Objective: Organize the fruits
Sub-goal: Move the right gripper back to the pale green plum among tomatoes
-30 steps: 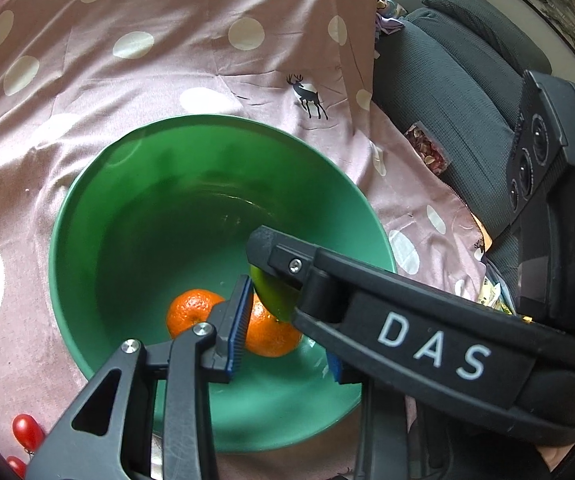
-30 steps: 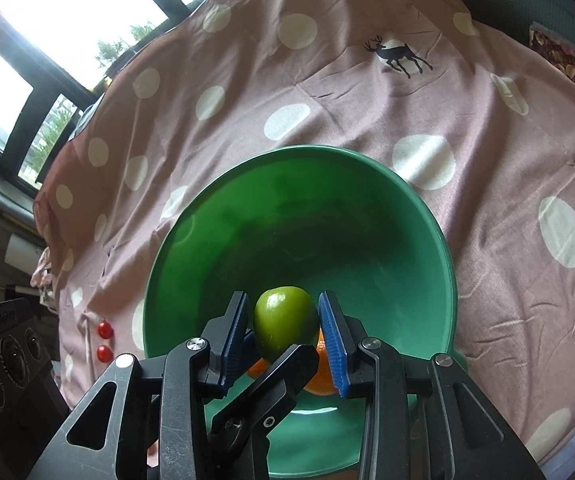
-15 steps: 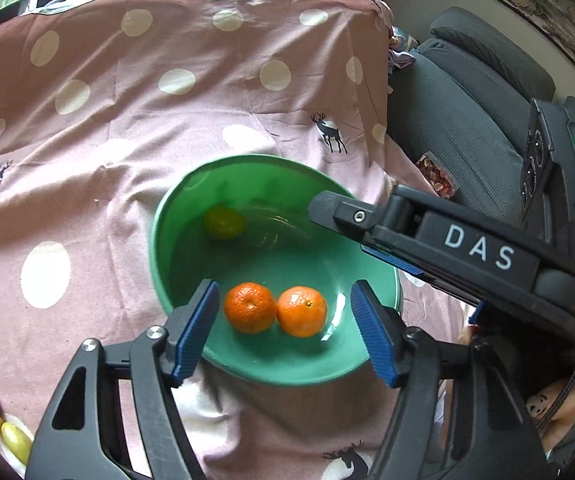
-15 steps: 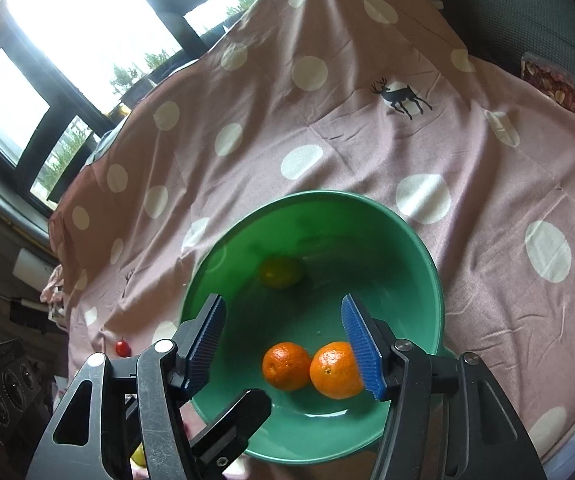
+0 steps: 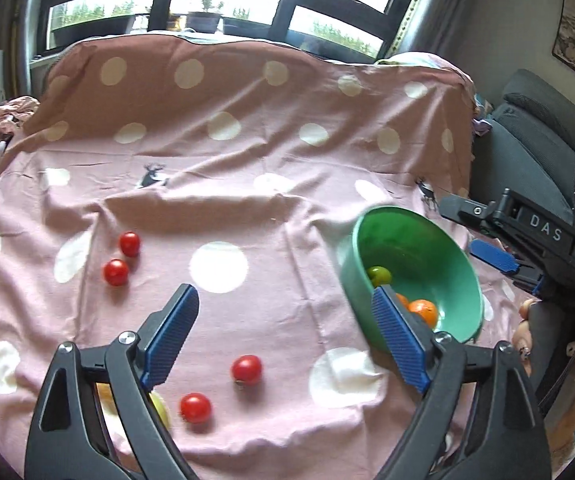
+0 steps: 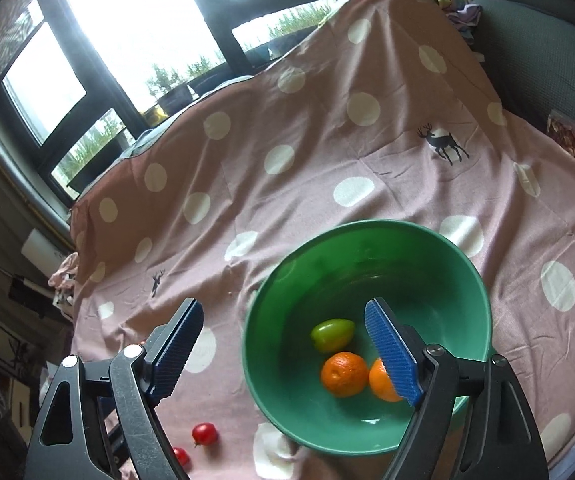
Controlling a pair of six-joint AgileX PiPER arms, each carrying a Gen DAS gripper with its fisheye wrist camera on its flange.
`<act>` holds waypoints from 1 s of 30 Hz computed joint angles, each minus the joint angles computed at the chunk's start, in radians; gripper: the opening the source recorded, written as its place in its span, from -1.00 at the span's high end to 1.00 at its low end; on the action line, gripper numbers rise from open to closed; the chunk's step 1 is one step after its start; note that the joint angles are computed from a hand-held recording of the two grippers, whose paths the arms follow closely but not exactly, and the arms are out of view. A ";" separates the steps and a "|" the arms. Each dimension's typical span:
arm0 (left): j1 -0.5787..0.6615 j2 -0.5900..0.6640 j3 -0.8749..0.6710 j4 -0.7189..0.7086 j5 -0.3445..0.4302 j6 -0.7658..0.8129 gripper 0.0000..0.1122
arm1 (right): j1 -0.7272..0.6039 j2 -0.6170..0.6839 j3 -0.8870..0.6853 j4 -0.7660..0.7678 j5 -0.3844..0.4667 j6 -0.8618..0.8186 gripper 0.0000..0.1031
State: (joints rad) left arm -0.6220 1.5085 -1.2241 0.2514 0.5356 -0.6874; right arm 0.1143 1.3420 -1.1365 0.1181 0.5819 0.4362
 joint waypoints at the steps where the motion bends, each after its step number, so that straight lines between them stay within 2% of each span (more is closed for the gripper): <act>1: 0.018 -0.015 0.021 0.007 0.001 0.001 -0.58 | 0.026 0.005 -0.008 -0.042 0.002 0.036 -0.63; 5: 0.103 -0.071 0.125 0.116 -0.016 -0.131 -0.58 | 0.121 0.021 -0.023 -0.163 -0.031 0.119 -0.63; 9: 0.222 -0.109 0.218 -0.039 -0.077 0.002 -0.58 | 0.228 0.061 -0.038 -0.422 -0.050 0.312 -0.64; 11: 0.257 -0.119 0.243 -0.060 -0.078 0.019 -0.58 | 0.261 0.086 -0.044 -0.467 -0.065 0.332 -0.64; 15: 0.257 -0.120 0.247 0.094 -0.042 -0.122 -0.58 | 0.293 0.132 -0.057 -0.350 -0.121 0.207 -0.64; 22: 0.339 -0.142 0.276 -0.052 -0.080 0.019 -0.58 | 0.380 0.219 -0.118 -0.296 -0.109 0.146 -0.64; 27: 0.376 -0.159 0.289 -0.116 -0.091 0.066 -0.58 | 0.385 0.264 -0.144 -0.096 -0.105 -0.039 -0.64; 30: 0.382 -0.161 0.290 -0.102 -0.086 0.048 -0.58 | 0.391 0.284 -0.153 -0.039 -0.100 -0.084 -0.64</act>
